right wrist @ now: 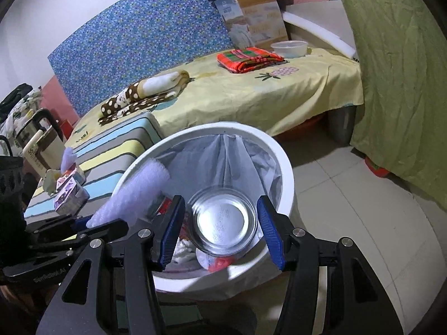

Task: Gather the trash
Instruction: 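Open left tool to drop the sleeve while right tool drops the can into the bin, then move both tools back over the mattress toward the milk cartons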

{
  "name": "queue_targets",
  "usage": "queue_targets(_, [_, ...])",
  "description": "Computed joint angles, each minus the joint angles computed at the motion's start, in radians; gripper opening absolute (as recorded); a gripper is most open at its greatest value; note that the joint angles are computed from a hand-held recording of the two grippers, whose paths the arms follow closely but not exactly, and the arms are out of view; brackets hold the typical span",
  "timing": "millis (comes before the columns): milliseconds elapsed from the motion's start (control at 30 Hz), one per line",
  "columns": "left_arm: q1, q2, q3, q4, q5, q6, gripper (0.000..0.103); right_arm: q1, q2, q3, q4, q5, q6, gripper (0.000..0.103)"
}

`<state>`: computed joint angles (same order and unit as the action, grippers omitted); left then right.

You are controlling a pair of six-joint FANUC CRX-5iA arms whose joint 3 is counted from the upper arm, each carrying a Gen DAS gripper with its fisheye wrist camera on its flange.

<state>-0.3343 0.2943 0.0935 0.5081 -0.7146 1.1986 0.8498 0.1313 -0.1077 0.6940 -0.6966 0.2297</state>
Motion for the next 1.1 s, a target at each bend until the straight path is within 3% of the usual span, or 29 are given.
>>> queue_targets(267, [0.01,-0.03,-0.038,0.02,0.021,-0.005,0.035,0.01,-0.025,-0.025,0.068,-0.002,-0.044,0.058])
queue_targets(567, [0.032,-0.14,-0.166,0.077,0.079,-0.037,0.035,0.041,-0.05,-0.04,0.116,0.029,-0.076,0.058])
queue_targets(833, [0.062,-0.262,-0.267,0.017,0.13,0.018,0.035,0.082,-0.048,-0.036,0.142,0.073,-0.066,0.058])
queue_targets(1100, [0.104,-0.367,-0.345,-0.045,0.15,0.084,0.035,0.116,-0.022,0.013,0.054,0.1,0.047,0.058])
